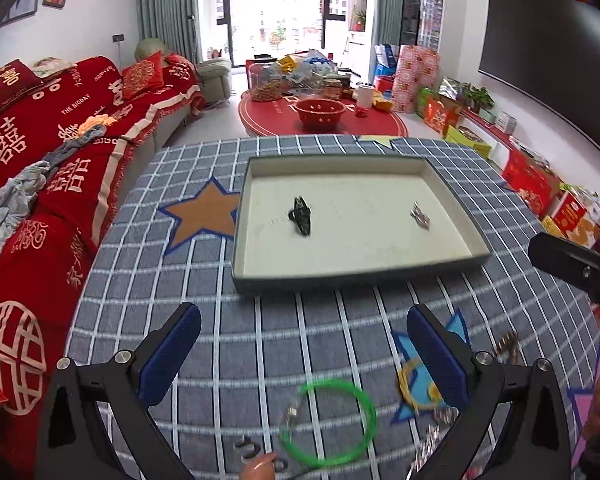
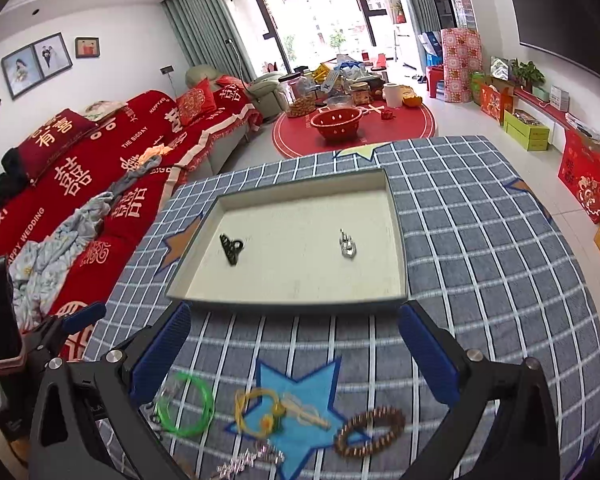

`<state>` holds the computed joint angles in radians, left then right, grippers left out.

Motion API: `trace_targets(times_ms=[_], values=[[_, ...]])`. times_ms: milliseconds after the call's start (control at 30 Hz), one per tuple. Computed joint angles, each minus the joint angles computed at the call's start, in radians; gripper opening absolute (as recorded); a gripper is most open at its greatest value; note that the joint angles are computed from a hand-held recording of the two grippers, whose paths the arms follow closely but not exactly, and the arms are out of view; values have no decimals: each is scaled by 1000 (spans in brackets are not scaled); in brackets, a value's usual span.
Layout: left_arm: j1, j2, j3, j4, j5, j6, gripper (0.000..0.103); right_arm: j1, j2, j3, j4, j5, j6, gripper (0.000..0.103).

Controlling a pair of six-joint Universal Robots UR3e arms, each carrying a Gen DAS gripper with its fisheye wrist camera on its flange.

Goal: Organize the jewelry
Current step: 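Grasp the braided rope bracelet with the left tool while the right tool grasps the beaded bracelet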

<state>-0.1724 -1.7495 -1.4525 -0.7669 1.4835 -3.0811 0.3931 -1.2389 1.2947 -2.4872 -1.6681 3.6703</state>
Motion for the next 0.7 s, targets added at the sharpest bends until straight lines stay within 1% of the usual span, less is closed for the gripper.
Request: trace_targets(times_ms=[67, 167, 300, 367, 467, 500, 567, 700], values=[[4, 67, -96, 22, 12, 14, 103, 14, -50, 66, -5, 8, 27, 103], [6, 153, -218, 47, 37, 32, 103, 37, -101, 124, 36, 0, 76, 103], [6, 253, -374, 116, 113, 31, 103, 94, -132, 169, 122, -82, 137, 103], [25, 301, -440, 125, 112, 39, 103, 125, -141, 185, 157, -114, 155, 103], [71, 367, -517, 104, 76, 54, 103, 146, -188, 295, 86, -84, 177, 103], [92, 387, -538, 81, 47, 70, 103, 146, -204, 333, 58, -65, 190, 103], [117, 412, -563, 49, 19, 74, 103, 150, -234, 410, -7, -36, 217, 103], [146, 467, -622, 12, -18, 77, 103, 173, -264, 512, -102, -52, 271, 103]])
